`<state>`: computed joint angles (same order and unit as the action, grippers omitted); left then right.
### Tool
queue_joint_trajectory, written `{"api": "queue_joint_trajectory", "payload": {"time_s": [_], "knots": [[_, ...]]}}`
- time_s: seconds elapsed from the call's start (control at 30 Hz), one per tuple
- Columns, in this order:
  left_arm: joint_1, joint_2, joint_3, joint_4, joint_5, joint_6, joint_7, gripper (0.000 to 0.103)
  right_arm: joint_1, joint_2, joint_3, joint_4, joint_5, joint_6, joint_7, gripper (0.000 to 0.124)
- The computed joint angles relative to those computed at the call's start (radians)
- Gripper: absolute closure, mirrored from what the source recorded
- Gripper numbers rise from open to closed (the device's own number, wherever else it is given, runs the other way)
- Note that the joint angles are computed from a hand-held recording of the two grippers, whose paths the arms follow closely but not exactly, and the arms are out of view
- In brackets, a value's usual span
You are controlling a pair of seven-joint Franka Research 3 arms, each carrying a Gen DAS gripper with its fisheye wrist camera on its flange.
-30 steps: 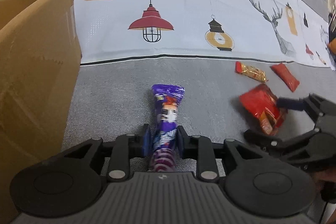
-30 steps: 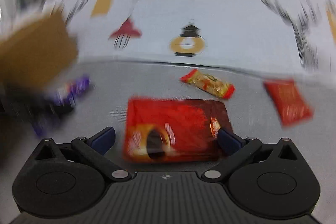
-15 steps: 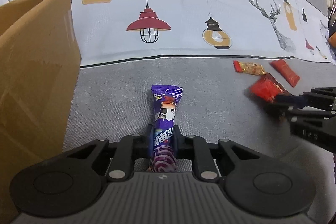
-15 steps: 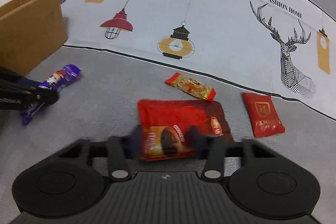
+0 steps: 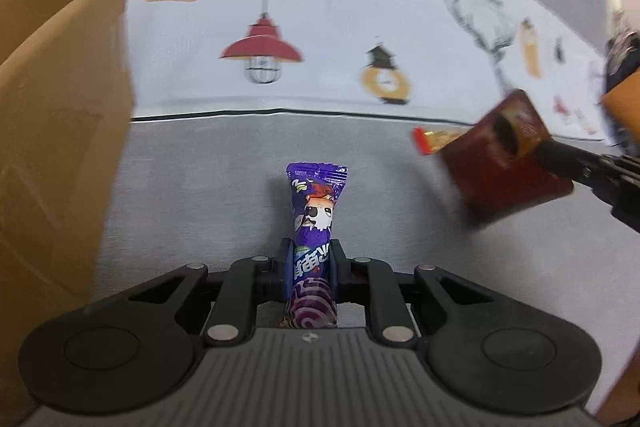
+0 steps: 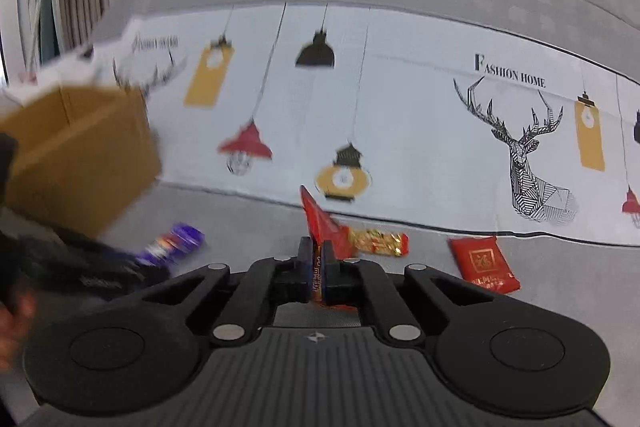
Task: Organize snacks
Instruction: 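Carry the purple candy and coffee packet over the box and release both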
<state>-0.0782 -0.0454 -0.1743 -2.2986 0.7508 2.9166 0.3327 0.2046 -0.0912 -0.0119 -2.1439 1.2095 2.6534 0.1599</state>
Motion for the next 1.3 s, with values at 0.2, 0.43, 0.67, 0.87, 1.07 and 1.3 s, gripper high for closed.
{"api": "queue_joint_trajectory", "payload": {"time_s": [0.2, 0.43, 0.67, 0.87, 1.07, 1.3], "knots": [[-0.002, -0.058, -0.012, -0.019, 0.011, 0.017, 0.019, 0.085, 0.015, -0.064, -0.004, -0.019, 0.039, -0.049, -0.019, 0.123], [0.054, -0.209, -0.041, -0.095, -0.028, 0.089, 0.013, 0.085, 0.064, -0.174, 0.01, -0.073, 0.017, -0.011, 0.051, 0.123], [0.133, -0.448, -0.087, -0.185, -0.061, 0.095, 0.032, 0.085, 0.164, -0.326, 0.036, -0.123, -0.06, 0.07, 0.13, 0.123], [0.17, -0.719, -0.065, -0.294, -0.11, 0.08, 0.109, 0.085, 0.256, -0.42, 0.075, -0.107, -0.135, 0.143, 0.216, 0.123], [0.169, -0.96, 0.01, -0.394, -0.176, 0.038, 0.209, 0.085, 0.366, -0.45, 0.096, -0.064, -0.189, 0.168, 0.299, 0.123], [0.178, -1.19, 0.111, -0.52, -0.25, -0.045, 0.341, 0.085, 0.482, -0.402, 0.084, -0.007, -0.198, 0.115, 0.395, 0.123]]}}
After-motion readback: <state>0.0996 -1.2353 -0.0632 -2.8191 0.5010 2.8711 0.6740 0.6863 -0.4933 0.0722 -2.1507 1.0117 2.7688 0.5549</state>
